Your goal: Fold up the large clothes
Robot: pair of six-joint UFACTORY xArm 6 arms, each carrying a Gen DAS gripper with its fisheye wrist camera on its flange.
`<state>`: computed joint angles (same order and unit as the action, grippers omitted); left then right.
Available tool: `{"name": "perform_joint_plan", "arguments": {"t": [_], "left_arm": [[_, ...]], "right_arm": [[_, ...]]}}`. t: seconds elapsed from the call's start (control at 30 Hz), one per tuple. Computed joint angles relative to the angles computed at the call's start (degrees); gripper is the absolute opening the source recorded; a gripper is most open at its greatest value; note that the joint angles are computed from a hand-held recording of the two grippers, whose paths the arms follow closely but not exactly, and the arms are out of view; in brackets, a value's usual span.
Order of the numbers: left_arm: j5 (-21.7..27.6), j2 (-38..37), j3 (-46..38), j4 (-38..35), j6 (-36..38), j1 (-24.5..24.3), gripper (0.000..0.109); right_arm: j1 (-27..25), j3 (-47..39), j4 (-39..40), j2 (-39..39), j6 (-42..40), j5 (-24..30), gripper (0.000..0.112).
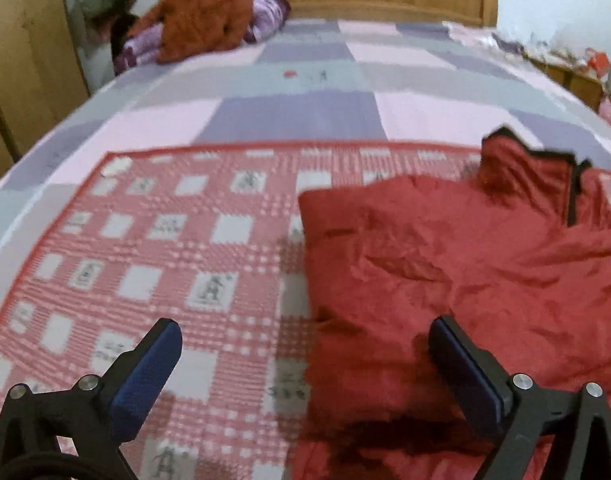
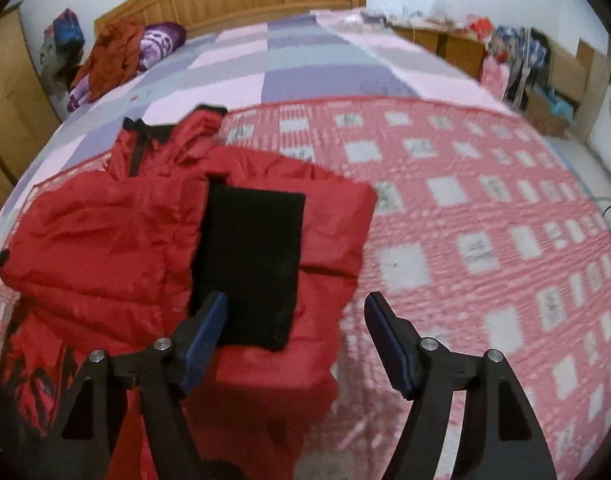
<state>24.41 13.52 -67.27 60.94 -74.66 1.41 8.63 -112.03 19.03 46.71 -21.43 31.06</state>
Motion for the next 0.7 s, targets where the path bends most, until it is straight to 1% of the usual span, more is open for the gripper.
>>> {"name": "perform_joint_plan", "arguments": {"t": [0.1,0.13,0.17,0.27,0.33,0.37,0.4,0.43,0.47,0.5,0.53,0.57,0.63,0.67,0.7], "left_arm": [[2.1,-4.6,4.8,0.0,0.4,-1.2,0.102],[1.9,-5.9,6.5,-1.0,1.0,-1.0,0.102],[1.6,-7.3,8.5,-2.9,2.0,-1.4,0.102],[5.2,-9.2,11.6,-6.7,5.6,-3.9,0.102],[7.5,-8.9,12.7,-8.4,7.0,-5.1,0.102],[10.3,-7.7,12.6,-10.7,9.5,-5.9,0.102],[12.3,-6.7,12.5,-13.1,11.4,-6.3,0.102],[12.8,-6.6,13.3,-14.9,12.2,-6.1,0.101],[11.7,-7.6,14.8,-16.1,11.3,-5.5,0.1],[11.6,-9.1,15.8,-16.0,8.9,-5.4,0.099],[12.1,-10.8,16.6,-14.7,6.3,-5.7,0.098],[11.7,-12.3,17.6,-13.3,4.2,-6.0,0.098],[9.3,-16.5,20.3,-10.7,0.1,-7.2,0.098],[8.5,-17.8,21.1,-10.5,-0.6,-8.2,0.098],[7.9,-18.7,21.7,-10.5,-0.8,-9.3,0.098]], "right_arm": [[0.8,9.3,3.4,-6.5,-5.7,-3.5,0.074],[1.2,13.4,5.3,-9.2,-8.4,-4.4,0.074],[1.5,15.5,6.2,-10.7,-9.6,-4.7,0.074],[2.5,24.7,8.2,-16.4,-11.6,-6.4,0.074],[3.0,28.6,8.4,-18.5,-11.3,-6.2,0.074],[3.3,31.2,7.6,-19.8,-11.0,-6.2,0.074],[3.5,32.9,5.6,-20.5,-10.1,-6.5,0.074],[3.8,35.2,2.6,-21.3,-8.9,-6.8,0.074],[4.0,36.2,0.9,-21.5,-8.6,-6.7,0.074],[4.1,37.7,-1.4,-21.8,-8.0,-7.1,0.076],[4.2,39.0,-1.6,-22.3,-8.6,-8.2,0.076],[4.1,40.1,-0.6,-23.0,-10.1,-8.9,0.076],[4.2,40.9,-0.5,-24.1,-10.1,-9.3,0.076],[4.4,41.9,-0.2,-25.0,-10.0,-10.5,0.076],[4.9,43.1,2.5,-26.1,-12.2,-11.6,0.076]]}}
